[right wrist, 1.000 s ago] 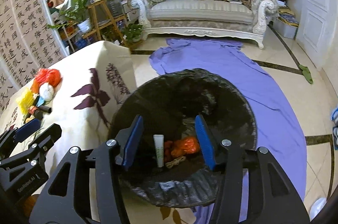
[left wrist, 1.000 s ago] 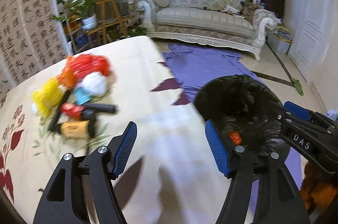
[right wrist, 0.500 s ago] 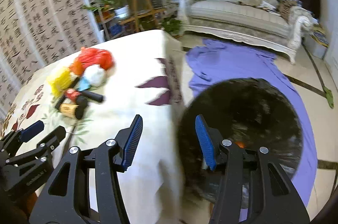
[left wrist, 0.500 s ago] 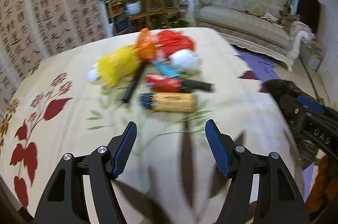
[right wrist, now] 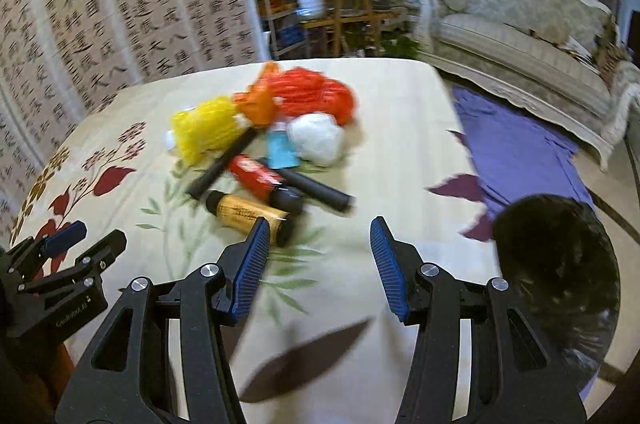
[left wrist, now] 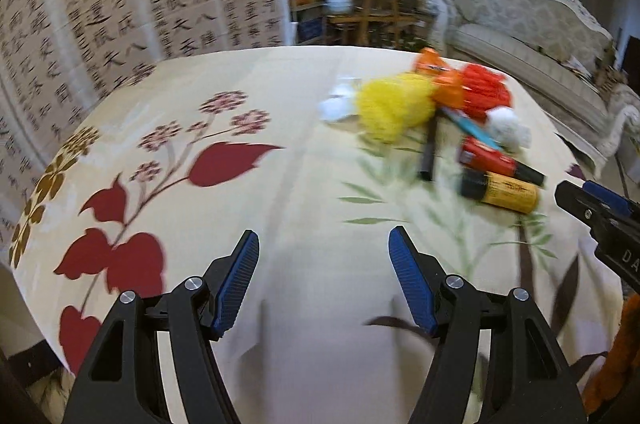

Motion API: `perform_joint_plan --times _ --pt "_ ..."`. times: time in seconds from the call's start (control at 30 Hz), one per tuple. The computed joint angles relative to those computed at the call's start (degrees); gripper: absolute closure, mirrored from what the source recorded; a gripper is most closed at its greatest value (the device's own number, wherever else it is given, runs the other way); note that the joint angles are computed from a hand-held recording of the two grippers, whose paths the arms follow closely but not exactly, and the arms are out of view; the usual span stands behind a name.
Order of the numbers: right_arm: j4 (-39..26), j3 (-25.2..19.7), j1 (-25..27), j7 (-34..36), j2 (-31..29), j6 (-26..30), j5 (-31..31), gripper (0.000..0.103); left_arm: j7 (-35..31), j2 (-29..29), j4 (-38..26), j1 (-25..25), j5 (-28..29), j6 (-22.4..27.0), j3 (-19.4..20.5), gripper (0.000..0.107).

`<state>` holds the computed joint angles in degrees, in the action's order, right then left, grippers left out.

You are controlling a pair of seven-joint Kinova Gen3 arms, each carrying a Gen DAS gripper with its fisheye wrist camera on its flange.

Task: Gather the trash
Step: 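Move both open tools back over the table, then grasp the yellow bottle with the right tool while the left tool grasps the black tube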

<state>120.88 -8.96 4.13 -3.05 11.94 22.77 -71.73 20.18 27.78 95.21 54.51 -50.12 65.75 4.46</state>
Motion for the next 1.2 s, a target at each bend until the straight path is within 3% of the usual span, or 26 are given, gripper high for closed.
perform_joint_plan --times 0.37,0.6,0.9,0.97,1.13,1.2 --pt "-3.12 -2.52 -4.53 -9.37 2.43 -1.33 10.35 0.052 5.68 -4.18 7.25 -2.91 0.43 -0.31 0.92 0.042" --pt "-4.06 -5.02 -3.71 -15.53 3.18 0.11 17.52 0.052 6.36 -4.91 8.73 -4.24 0.18 -1.37 2.0 0.042" --pt "-5.7 -6.84 -3.92 -18.35 3.95 -1.37 20.18 0.052 5.66 -4.82 8.67 -4.77 0.1 -1.74 2.14 0.042" --pt "-6.6 -6.76 -4.88 -20.58 4.77 -1.54 22.54 0.056 5.37 -4.71 8.47 -4.8 -0.01 -1.68 2.1 0.042" --pt "-7.7 -6.56 -7.35 -27.44 6.41 -2.7 29.97 0.079 4.43 -4.52 7.98 -4.89 -0.16 -1.7 2.03 0.04" --pt "-6.74 -8.22 -6.43 -28.17 5.94 -4.34 31.41 0.08 4.12 -4.36 7.8 -4.85 -0.21 -1.71 1.98 0.04"
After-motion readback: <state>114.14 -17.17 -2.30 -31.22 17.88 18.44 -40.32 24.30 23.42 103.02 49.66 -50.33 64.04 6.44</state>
